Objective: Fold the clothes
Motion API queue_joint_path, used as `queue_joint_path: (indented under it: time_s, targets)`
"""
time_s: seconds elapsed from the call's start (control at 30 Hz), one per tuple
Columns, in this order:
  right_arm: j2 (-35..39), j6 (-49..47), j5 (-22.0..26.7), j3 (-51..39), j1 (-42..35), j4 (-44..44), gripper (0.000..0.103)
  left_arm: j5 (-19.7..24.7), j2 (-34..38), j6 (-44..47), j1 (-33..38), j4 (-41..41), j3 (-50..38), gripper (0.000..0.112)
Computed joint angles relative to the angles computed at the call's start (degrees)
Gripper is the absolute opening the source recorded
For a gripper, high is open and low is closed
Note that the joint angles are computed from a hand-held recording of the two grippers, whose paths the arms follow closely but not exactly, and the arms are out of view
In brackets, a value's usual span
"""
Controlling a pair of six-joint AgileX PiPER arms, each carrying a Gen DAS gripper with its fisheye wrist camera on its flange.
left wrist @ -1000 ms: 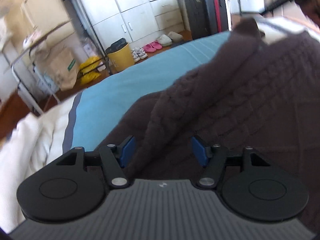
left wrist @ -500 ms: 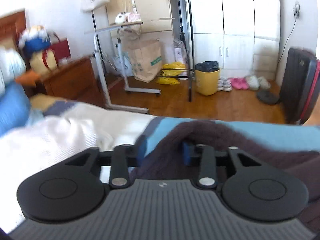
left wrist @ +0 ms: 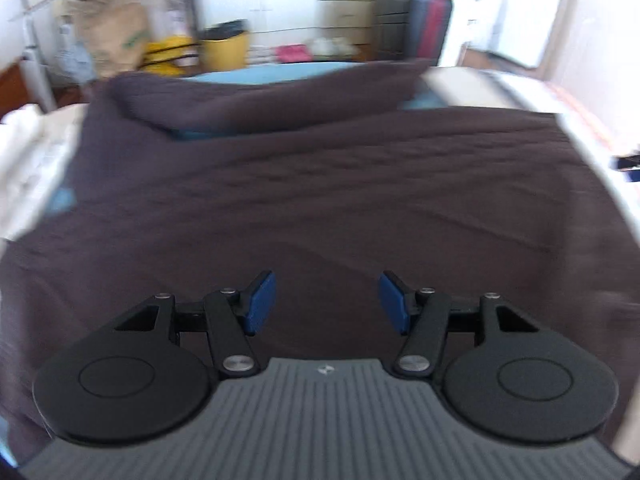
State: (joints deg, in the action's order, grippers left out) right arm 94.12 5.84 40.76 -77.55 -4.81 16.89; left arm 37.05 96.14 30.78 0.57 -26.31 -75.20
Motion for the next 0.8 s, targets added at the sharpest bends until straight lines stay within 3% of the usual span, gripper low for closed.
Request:
queue_joint_path:
  time_s: [0.07, 0.17, 0.3, 0.4, 0.47, 0.57, 0.67, 0.8]
  targets:
    - [-1.6, 4.4, 5.1, 0.0, -1.3, 3.6, 0.087, -4.6, -5.5, -5.3, -5.1, 4.6, 5.9, 0.058]
    - [-4.8, 1.7, 8.6, 5.1, -1.3, 9.9, 0.087, -9.9, -12.2, -14.4, -11.6, 10.7, 13.2, 0.064]
    - [-6.7, 2.4, 10.5, 10.0, 1.7, 11.3, 0.087, -11.0, -16.5, -23.4, -15.8, 12.6, 17.8, 0.064]
    - [-10.4, 4.8, 9.1, 15.1, 2.5, 13.7, 0.087, -11.6, -19.9, -34.1, -19.9, 17.5, 21.4, 0.064]
    - [-13.2, 3.4, 8.9, 18.8, 0.7, 19.5, 0.088, -13.3, -21.4, -40.6, -23.3, 21.3, 23.8, 0.064]
    - [-16.6, 4.1, 7.6, 22.8, -0.4, 21.9, 0.088, -13.7, -21.1, -40.4, -26.9, 23.2, 24.9, 0.064]
    - [-20.1, 6.1, 7.6, 26.1, -1.4, 22.1, 0.088, -12.7, -21.3, -48.2, -30.8, 33.2, 25.0, 0.064]
    - [-20.1, 6.0, 13.3, 27.4, -4.7, 28.3, 0.091, -11.3, -22.0, -46.7, -29.4, 29.6, 24.4, 0.064]
